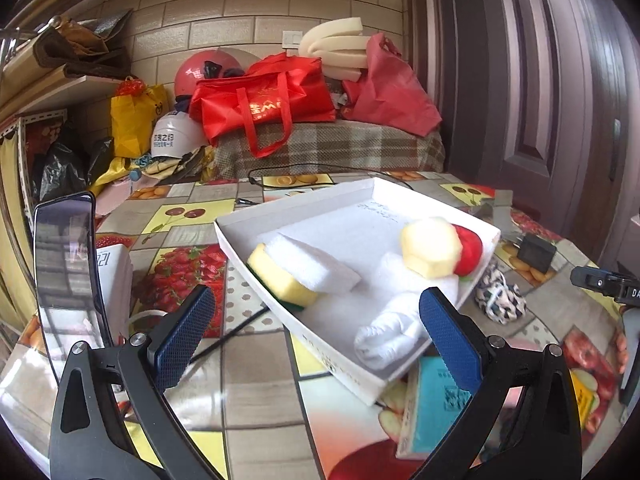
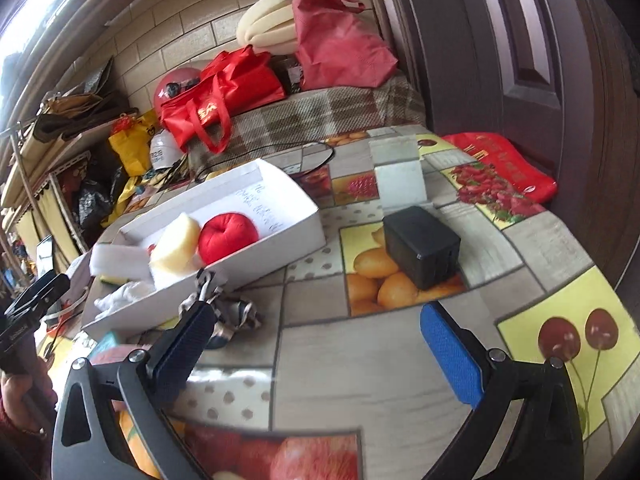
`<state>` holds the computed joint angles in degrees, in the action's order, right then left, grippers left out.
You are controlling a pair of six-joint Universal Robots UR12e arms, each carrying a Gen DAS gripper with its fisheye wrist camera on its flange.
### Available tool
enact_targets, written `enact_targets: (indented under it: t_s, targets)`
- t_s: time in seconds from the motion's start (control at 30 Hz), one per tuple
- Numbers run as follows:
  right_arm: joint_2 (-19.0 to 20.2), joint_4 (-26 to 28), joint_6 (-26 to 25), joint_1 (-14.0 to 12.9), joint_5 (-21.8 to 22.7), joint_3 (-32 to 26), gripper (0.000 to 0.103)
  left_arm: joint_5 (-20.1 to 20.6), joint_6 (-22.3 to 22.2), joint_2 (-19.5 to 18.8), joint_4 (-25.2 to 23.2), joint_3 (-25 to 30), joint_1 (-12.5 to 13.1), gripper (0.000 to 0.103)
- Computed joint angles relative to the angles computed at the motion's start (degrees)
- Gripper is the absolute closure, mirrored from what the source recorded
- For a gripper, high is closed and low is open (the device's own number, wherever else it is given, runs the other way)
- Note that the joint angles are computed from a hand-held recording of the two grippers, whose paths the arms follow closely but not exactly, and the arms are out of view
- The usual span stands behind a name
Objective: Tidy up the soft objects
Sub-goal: 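Withdraw both grippers from the tray toward the remaining items, then grasp the blue tissue pack with the left gripper while the right grasps the yellow pack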
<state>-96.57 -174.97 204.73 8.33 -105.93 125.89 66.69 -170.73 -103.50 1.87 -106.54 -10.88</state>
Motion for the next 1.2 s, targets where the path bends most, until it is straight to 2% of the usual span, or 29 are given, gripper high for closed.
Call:
enact_targets:
  t_s: [0.07,0.17,0.27,0.37,0.5,0.6,0.63,0.67,0.77,0.83,0.93,1.03,1.17,1.2]
  targets:
    - [-1.4,1.9,-0.9,-0.4,5.2,0.9,0.0,-1.7,3.0,1.2,-3.7,-0.7,0.3,0.0]
    - [-2.9,5.7,-2.6,-0.6,13.1,1.6,0.0,-5.1,7.4,2.8,-12.7,-1.0,1.1,0.0]
    - [-3.5,5.7,-4.6,1.1,15.1,1.8,0.0,-8.3,10.5,4.0,-20.7,-0.9,1.8,0.0]
    - [-3.0,7.1,-7.8,3.4,14.8,1.0,0.0,-8.9,13.3,4.8,-25.0,-1.1,1.7,0.0]
    - [-1.0,11.9,-12.3,6.1,13.0,-1.7,0.002,-7.1,18.9,5.8,-26.4,-1.9,0.1,0.0]
    - [0.7,16.2,-14.6,7.6,11.6,-3.9,0.012,-3.7,22.4,6.0,-26.5,-2.1,-1.4,0.005]
    - [1.2,18.0,-14.8,8.0,10.8,-4.6,0.019,-2.9,22.9,5.9,-27.2,-1.9,-1.8,0.006]
    - [1.7,19.5,-14.9,8.0,10.7,-5.1,0.024,-2.6,23.3,5.7,-28.1,-1.5,-2.0,0.006]
    - [2.0,21.3,-14.3,7.8,10.3,-5.6,0.029,-2.1,23.2,5.1,-30.3,-0.4,-2.3,0.013]
    - [1.5,21.3,-13.6,7.4,10.1,-5.2,0.033,-1.6,23.2,4.7,-32.1,0.3,-2.5,0.022]
    - [0.9,21.4,-13.0,7.0,9.7,-4.8,0.049,-0.6,23.4,4.2,-34.2,1.2,-3.0,0.025]
    - [0.7,21.6,-12.5,6.7,9.6,-4.7,0.05,0.1,23.1,3.8,-34.3,1.8,-3.6,0.025]
    - [1.3,22.6,-12.6,8.2,6.8,-5.4,0.049,0.2,22.8,3.1,-35.1,2.6,-4.1,0.025]
    - [1.5,22.8,-12.8,8.3,6.2,-5.6,0.049,0.2,22.7,3.1,-35.0,2.7,-4.2,0.028]
